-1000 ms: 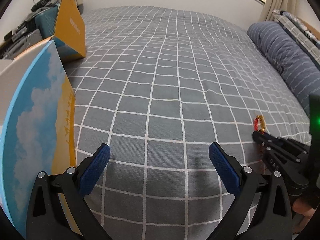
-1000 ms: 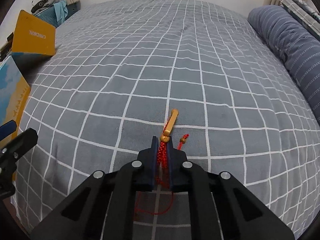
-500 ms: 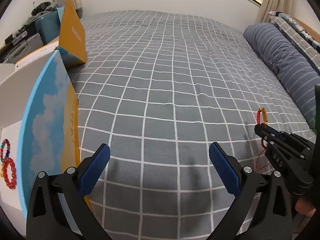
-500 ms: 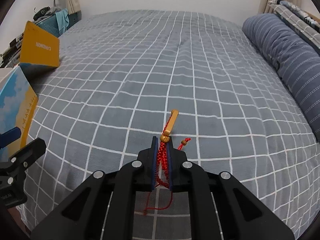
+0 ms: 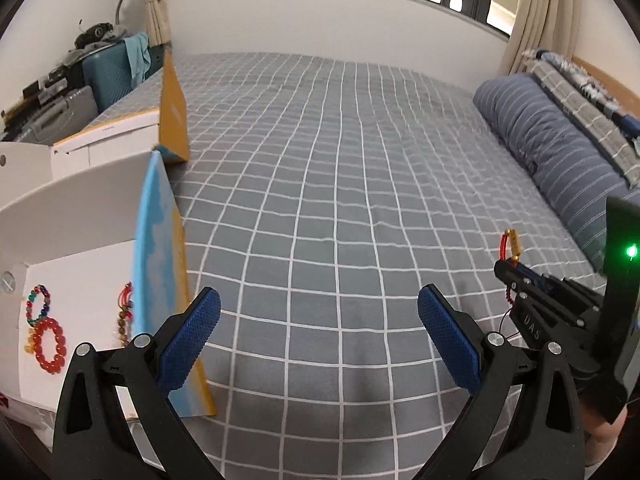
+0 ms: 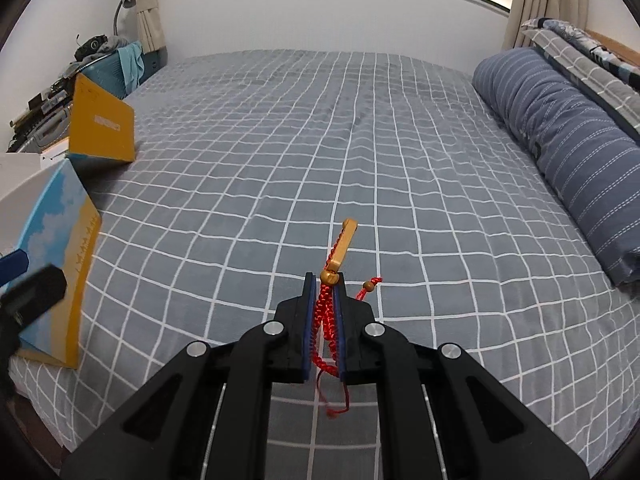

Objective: Organize jewelry
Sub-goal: 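Carry the red cord bracelet in the right tool to the box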

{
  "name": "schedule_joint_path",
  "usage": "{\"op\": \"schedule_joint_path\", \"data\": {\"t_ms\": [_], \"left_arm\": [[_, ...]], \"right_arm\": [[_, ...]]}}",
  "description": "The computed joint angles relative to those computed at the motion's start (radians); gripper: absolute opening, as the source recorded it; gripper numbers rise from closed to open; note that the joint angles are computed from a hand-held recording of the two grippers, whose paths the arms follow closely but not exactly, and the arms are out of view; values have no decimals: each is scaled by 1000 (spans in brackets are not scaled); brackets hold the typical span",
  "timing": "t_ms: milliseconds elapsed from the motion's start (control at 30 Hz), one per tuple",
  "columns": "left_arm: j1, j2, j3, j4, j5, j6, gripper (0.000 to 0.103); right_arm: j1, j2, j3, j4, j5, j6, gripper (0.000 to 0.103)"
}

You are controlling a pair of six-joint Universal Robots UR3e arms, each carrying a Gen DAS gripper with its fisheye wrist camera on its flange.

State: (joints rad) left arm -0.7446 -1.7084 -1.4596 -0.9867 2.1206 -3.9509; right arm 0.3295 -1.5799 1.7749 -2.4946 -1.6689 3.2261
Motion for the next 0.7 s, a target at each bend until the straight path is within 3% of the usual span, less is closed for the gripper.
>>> {"op": "schedule_joint_path", "data": {"t_ms": [300, 600, 700], "left_arm": [[2, 158, -45, -130, 106, -23, 96], [144, 498, -272, -110, 46, 33, 96], [222, 608, -310, -167, 25, 70, 96]], "right_arm": [[146, 30, -173, 115, -47, 60, 8], [357, 245, -568, 272, -143, 128, 8], [415, 342, -728, 329, -159, 150, 8]]}}
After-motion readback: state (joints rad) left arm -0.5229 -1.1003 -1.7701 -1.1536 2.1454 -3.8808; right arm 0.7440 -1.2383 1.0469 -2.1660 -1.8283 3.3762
